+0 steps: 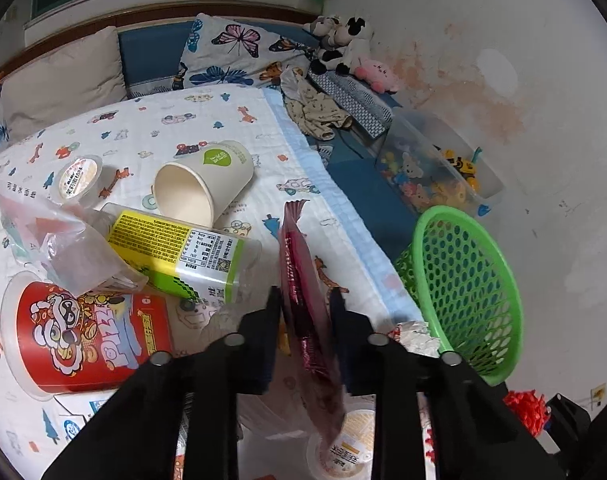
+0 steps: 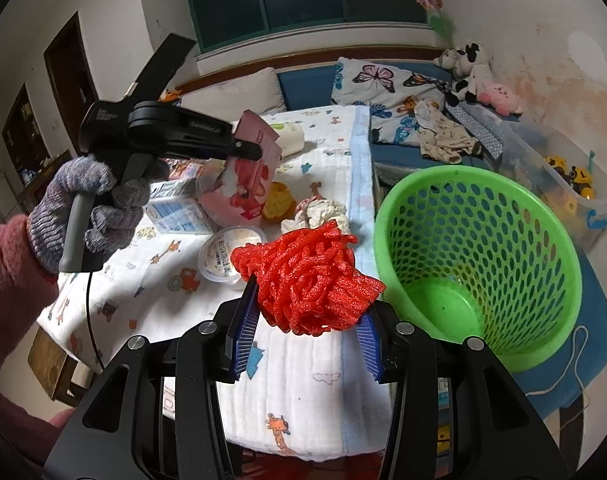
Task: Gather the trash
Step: 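Lift the red mesh net with the right gripper while the left gripper grasps the pink wrapper, then carry the red net over the green basket and open the right gripper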
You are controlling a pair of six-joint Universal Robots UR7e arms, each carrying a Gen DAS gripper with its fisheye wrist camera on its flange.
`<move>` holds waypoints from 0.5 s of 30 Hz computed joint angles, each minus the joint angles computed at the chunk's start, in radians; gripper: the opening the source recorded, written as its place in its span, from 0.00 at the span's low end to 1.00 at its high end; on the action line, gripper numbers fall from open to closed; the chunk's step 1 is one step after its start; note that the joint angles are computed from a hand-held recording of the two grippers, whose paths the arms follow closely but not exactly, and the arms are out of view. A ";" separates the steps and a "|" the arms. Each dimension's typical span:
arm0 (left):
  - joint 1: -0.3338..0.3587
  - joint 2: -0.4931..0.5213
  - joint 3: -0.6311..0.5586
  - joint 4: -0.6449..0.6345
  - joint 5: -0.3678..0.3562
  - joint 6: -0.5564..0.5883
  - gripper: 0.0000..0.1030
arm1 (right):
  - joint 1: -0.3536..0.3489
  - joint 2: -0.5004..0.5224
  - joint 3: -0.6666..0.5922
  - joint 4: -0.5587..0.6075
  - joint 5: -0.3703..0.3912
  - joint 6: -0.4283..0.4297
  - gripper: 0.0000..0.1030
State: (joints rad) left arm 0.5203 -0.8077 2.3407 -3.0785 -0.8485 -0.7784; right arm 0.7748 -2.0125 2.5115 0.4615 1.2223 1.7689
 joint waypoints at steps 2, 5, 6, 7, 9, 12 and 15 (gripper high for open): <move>-0.008 -0.001 0.004 -0.003 0.003 0.004 0.13 | -0.010 -0.008 -0.005 0.006 -0.009 0.004 0.44; -0.029 -0.012 0.018 -0.003 0.008 -0.014 0.11 | -0.038 -0.029 -0.012 0.024 -0.034 0.008 0.44; -0.035 -0.016 0.023 -0.008 0.010 -0.016 0.11 | -0.048 -0.040 -0.013 0.028 -0.043 0.009 0.44; -0.045 -0.022 0.029 -0.010 0.015 -0.020 0.11 | -0.057 -0.051 -0.016 0.032 -0.052 0.013 0.44; -0.067 -0.036 0.040 -0.010 0.024 -0.029 0.10 | -0.059 -0.063 -0.025 0.026 -0.056 0.036 0.44; -0.100 -0.059 0.050 -0.006 0.037 -0.036 0.10 | -0.085 -0.084 -0.042 0.025 -0.076 0.066 0.44; -0.121 -0.075 0.050 -0.017 0.044 -0.028 0.10 | -0.117 -0.100 -0.057 0.014 -0.095 0.082 0.44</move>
